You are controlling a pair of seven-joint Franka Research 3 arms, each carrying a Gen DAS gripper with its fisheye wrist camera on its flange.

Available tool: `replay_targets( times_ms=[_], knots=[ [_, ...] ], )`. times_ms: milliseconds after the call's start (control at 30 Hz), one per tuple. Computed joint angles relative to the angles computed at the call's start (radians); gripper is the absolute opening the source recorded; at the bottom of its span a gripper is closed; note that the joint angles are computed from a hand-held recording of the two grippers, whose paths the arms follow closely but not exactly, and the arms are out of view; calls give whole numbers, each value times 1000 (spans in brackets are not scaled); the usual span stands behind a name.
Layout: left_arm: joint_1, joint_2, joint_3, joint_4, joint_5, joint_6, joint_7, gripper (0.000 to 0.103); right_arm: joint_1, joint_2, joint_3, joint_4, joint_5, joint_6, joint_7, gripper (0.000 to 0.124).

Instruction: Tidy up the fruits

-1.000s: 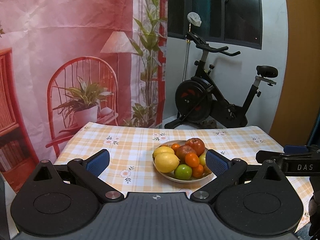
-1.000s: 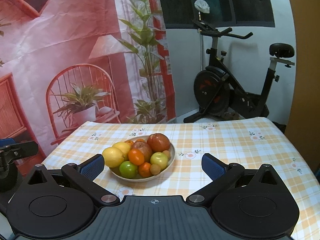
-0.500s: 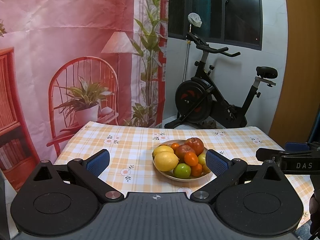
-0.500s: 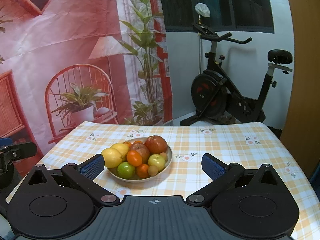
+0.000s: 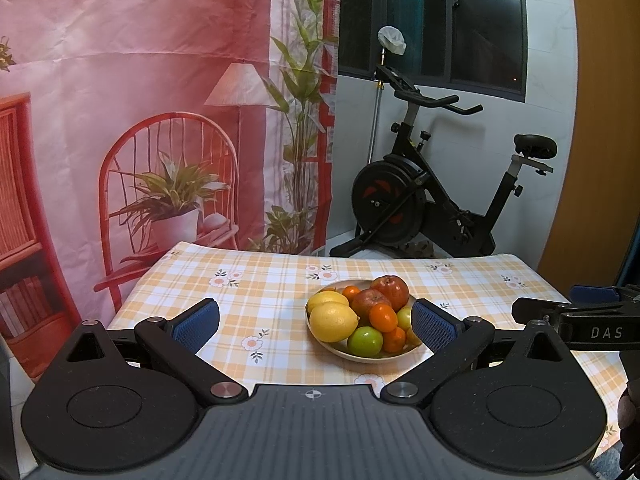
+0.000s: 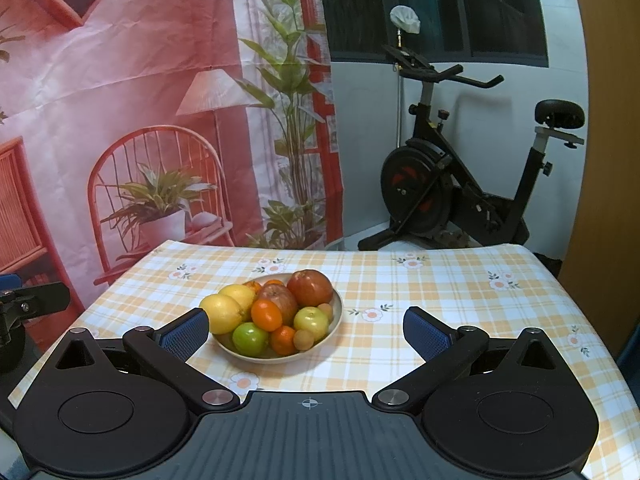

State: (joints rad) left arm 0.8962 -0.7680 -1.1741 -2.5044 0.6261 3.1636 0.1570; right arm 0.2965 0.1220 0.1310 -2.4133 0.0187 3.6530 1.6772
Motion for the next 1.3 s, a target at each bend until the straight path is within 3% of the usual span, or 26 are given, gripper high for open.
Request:
replay_targets(
  times_ms=[1300],
  knots=[
    [-8,3,6,-1,-10,4,3,103,-3,-6,-6,-2,8,7,-35,103]
  ],
)
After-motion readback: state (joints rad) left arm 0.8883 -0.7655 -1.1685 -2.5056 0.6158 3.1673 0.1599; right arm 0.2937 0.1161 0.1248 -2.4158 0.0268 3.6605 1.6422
